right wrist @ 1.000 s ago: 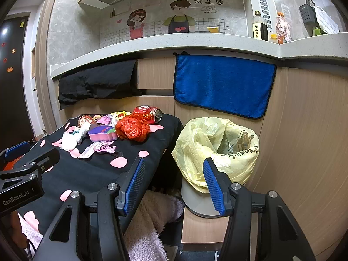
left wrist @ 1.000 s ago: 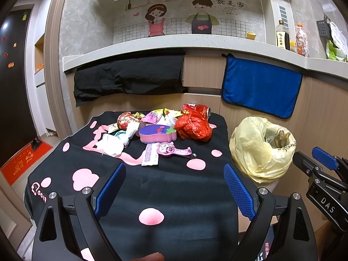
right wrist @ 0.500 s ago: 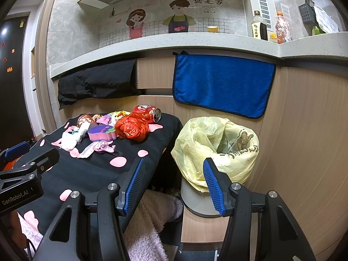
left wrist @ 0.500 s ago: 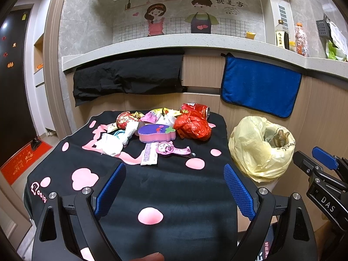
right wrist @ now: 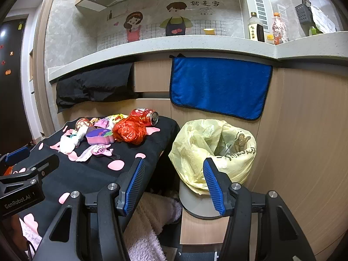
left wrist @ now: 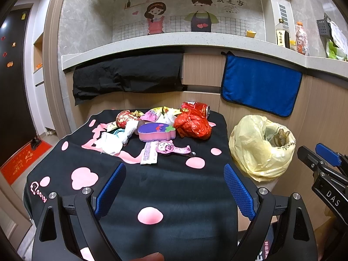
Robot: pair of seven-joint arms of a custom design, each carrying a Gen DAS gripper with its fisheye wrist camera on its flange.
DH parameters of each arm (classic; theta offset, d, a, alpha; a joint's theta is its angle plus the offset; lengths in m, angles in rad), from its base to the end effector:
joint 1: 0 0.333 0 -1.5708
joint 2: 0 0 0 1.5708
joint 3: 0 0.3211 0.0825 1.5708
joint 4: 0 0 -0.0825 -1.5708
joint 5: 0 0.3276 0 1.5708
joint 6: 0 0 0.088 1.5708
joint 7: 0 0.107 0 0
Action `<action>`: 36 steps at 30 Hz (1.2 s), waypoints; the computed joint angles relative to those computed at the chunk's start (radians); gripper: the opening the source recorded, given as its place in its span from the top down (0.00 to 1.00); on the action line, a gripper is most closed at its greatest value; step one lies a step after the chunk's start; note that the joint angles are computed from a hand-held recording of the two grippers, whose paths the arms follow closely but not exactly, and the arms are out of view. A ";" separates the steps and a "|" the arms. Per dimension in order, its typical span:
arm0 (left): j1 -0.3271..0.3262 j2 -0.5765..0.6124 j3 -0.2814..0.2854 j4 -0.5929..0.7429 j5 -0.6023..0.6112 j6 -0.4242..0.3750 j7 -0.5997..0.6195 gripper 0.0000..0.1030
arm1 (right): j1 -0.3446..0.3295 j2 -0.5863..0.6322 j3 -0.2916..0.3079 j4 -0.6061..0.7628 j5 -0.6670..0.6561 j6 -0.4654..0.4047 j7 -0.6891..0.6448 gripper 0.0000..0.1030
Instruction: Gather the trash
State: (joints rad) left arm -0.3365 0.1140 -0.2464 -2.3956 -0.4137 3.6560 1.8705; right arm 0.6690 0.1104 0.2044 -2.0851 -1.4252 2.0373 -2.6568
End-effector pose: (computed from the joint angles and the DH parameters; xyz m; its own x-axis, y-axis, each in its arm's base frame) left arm 0.4509 -0.2300 0.4570 -0.3653 -0.9309 -0.0015 -0.4078 0.1615 -0.8987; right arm 0.3845 0.3681 0.4376 -0.3571 -0.9335 0.0319 -0.3723 0.1110 -0.9215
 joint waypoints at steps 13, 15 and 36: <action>-0.007 0.020 0.025 0.051 -0.040 -0.067 0.038 0.12 | -0.008 0.003 -0.006 0.011 0.000 0.014 -0.017 0.48; -0.013 0.031 0.038 0.071 -0.066 -0.081 0.064 0.12 | -0.011 0.009 -0.010 0.023 -0.003 0.020 -0.031 0.48; 0.315 0.429 -0.019 0.716 0.168 -0.559 0.030 0.11 | -0.115 0.514 -0.199 0.703 0.126 0.495 -0.498 0.50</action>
State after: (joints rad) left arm -0.0218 0.5431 -0.2652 -1.6793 -0.2459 3.0969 1.9002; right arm 0.5537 0.6243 0.0059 -1.3820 -1.2991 2.5324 -3.1544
